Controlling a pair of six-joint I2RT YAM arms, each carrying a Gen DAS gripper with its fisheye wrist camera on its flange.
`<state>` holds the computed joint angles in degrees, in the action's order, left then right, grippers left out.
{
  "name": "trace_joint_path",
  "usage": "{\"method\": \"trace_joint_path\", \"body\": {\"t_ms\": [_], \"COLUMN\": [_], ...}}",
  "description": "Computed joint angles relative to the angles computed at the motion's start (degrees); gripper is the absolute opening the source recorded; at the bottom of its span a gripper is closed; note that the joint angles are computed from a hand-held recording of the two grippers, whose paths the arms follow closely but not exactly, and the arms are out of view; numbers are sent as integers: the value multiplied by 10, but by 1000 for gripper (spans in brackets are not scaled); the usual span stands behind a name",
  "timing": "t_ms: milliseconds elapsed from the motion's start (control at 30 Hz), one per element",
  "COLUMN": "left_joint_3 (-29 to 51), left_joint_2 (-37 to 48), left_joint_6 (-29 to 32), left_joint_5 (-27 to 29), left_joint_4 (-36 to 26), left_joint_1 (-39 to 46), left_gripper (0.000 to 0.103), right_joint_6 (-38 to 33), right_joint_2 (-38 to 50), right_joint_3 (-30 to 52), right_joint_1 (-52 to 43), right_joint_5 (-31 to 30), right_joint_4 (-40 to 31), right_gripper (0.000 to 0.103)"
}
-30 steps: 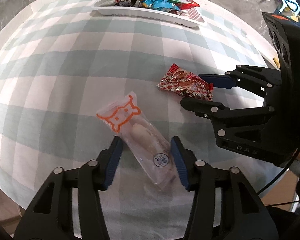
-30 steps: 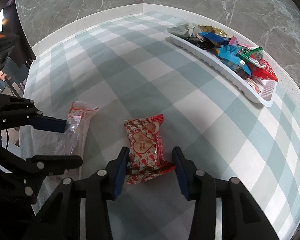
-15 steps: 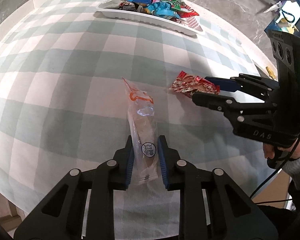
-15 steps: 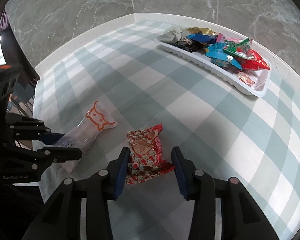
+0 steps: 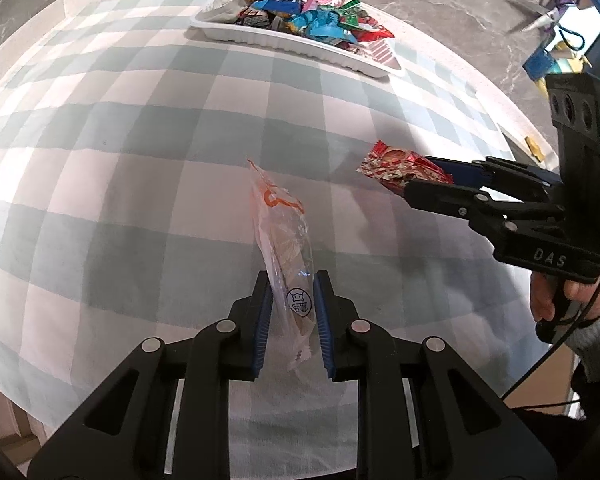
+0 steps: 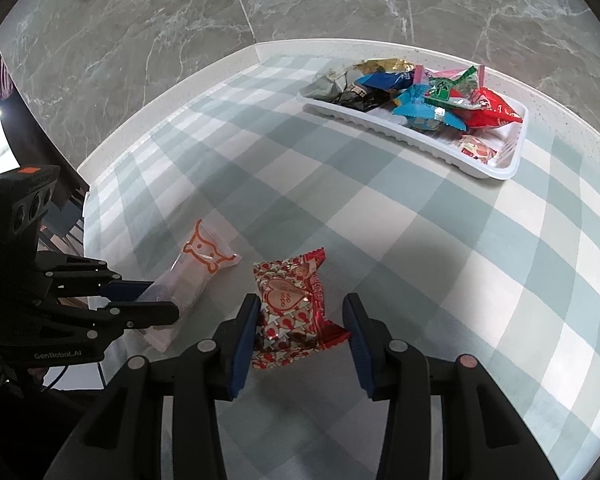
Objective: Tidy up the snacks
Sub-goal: 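Grasp the clear packet with the left tool while the right tool grasps the red heart packet, then lift both packets and carry them over the white tray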
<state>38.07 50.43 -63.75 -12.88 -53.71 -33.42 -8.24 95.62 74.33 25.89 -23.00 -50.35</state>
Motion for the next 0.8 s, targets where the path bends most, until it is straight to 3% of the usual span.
{"method": "trace_joint_path", "body": {"t_ms": [267,400,667,800], "left_joint_3": [12,27,17,23], "left_joint_2": [61,96,90,103], "left_joint_6": [51,66,81,95], "left_joint_5": [21,1,1,-7], "left_joint_4": [19,16,28,30], "left_joint_1": [27,10,15,2], "left_gripper": [23,24,24,30], "right_joint_6": [-1,1,7,14], "right_joint_2": [7,19,30,33], "right_joint_3": [-11,-11,-9,-10], "right_joint_1": [29,41,53,50], "right_joint_5": [42,61,77,82], "right_joint_4": [15,19,18,20], "right_gripper": [46,46,46,36]}}
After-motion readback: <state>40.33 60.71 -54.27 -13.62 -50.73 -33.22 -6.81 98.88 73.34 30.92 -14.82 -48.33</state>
